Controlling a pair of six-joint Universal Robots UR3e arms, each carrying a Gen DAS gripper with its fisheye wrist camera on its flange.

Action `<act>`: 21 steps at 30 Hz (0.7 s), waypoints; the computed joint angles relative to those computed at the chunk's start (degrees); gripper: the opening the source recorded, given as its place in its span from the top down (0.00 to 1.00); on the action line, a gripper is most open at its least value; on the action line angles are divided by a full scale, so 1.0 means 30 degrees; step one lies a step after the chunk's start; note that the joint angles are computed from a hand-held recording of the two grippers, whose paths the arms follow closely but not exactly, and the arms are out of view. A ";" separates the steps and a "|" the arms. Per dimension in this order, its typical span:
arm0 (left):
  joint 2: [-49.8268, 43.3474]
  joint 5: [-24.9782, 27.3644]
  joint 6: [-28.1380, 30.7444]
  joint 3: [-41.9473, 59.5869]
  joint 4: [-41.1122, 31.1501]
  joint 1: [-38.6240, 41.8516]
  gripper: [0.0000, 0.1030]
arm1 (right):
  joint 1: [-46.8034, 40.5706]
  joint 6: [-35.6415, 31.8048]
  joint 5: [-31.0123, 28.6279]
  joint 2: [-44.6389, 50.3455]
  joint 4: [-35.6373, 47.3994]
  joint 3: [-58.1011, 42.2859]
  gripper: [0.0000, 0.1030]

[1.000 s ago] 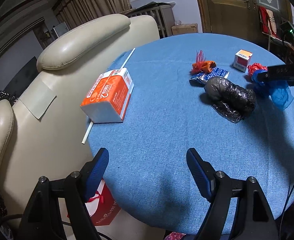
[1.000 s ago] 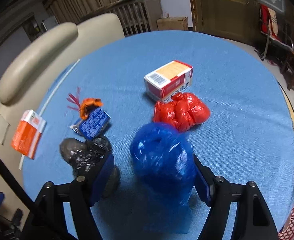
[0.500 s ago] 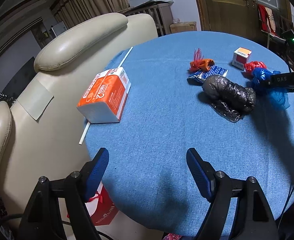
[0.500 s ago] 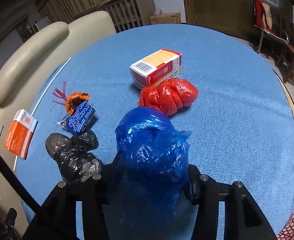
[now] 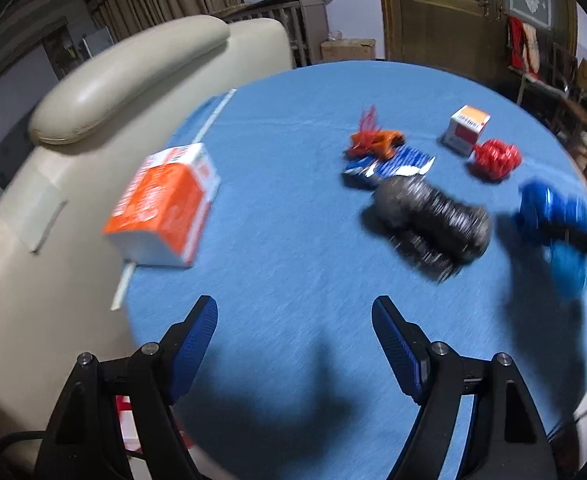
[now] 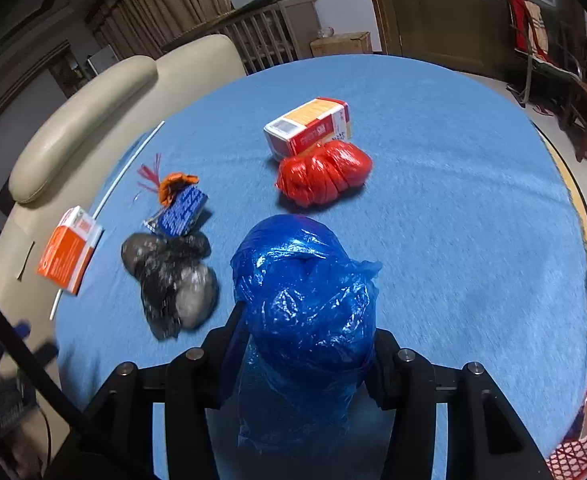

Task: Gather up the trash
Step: 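Grasp the black plastic bag with the left tool while the right tool holds the blue bag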

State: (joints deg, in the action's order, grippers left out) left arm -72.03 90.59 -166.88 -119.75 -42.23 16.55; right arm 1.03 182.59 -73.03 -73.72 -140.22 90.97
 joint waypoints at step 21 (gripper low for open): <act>-1.3058 -0.1816 -0.8989 1.2015 -0.3567 -0.4616 0.22 | -0.2874 -0.2247 0.3170 -0.4018 -0.1701 0.6477 0.48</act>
